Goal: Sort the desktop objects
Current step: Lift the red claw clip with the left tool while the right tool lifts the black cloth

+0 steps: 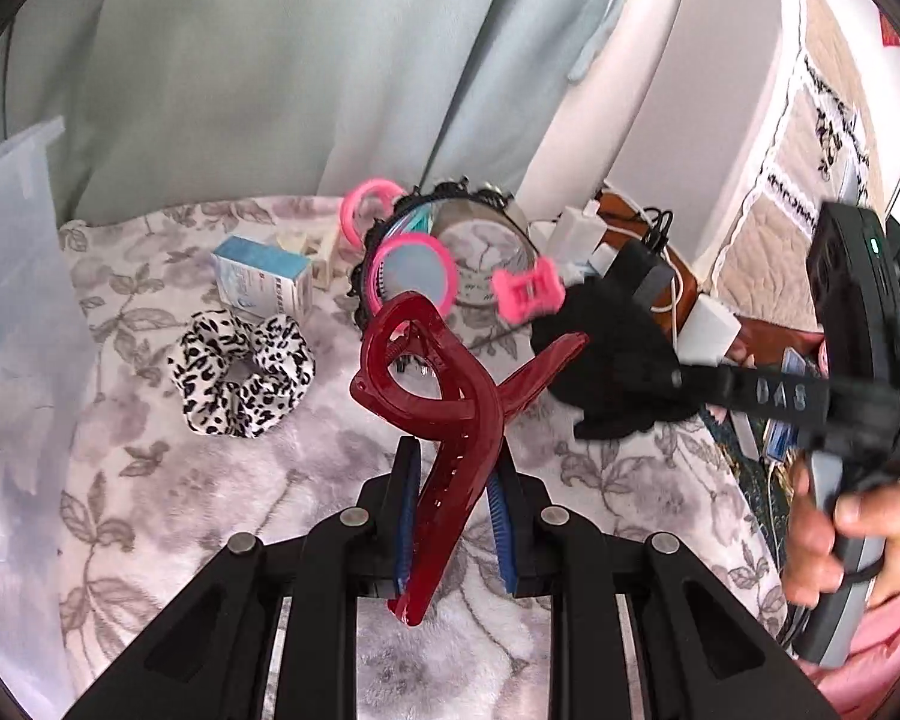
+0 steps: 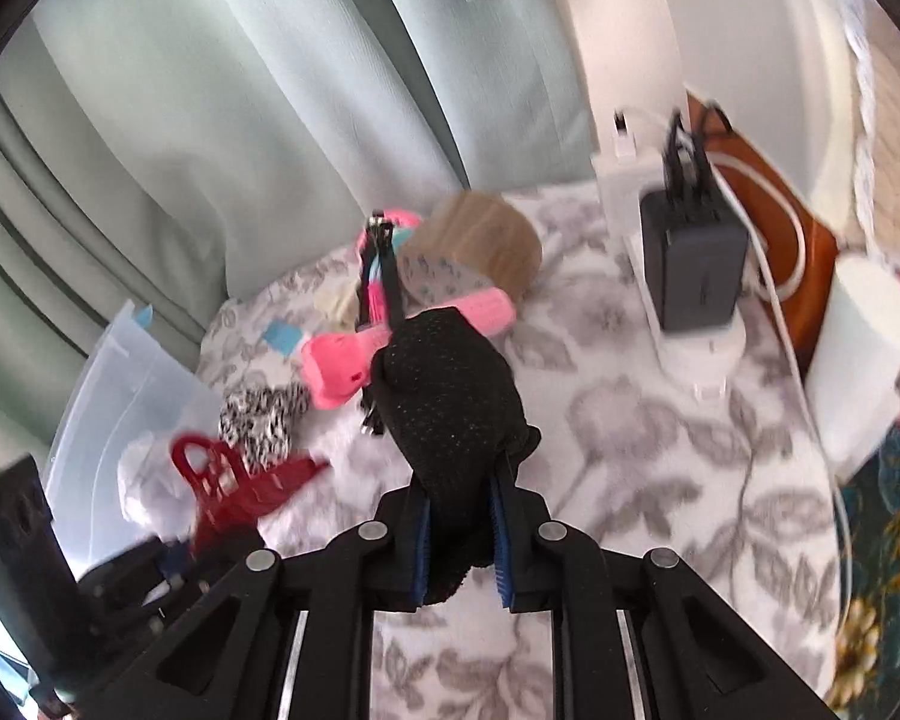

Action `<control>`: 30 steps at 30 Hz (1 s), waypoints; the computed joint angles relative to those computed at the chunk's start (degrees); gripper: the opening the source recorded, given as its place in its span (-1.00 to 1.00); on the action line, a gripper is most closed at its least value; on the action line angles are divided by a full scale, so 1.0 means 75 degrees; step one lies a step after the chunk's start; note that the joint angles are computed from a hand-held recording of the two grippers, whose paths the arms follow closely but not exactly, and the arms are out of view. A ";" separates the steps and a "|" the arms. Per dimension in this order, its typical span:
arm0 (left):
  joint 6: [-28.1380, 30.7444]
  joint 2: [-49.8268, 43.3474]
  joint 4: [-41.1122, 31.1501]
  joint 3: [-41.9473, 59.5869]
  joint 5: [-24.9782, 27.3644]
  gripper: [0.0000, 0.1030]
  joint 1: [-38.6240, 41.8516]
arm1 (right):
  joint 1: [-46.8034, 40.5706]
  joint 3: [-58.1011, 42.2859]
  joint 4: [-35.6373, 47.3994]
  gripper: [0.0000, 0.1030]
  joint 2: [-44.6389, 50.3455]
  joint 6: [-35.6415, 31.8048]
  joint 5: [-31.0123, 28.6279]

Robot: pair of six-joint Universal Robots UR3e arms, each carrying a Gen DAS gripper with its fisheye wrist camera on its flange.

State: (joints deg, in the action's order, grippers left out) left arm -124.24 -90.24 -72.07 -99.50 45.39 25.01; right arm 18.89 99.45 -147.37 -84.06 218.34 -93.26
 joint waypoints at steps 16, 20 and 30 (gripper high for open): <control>-0.0477 0.0113 0.1116 -0.0637 0.0573 -0.56 -0.0413 | 0.0791 0.0457 0.0043 -0.67 -0.0269 0.0224 0.0130; -0.0586 0.0044 0.1406 -0.0770 0.0742 -0.56 -0.0562 | 0.0819 0.0687 -0.0059 -0.70 -0.0482 0.0302 0.0170; -0.0754 -0.0038 0.1712 -0.0881 0.0972 -0.56 -0.0662 | 0.0925 0.1239 -0.0079 -0.75 -0.1142 0.0489 -0.0003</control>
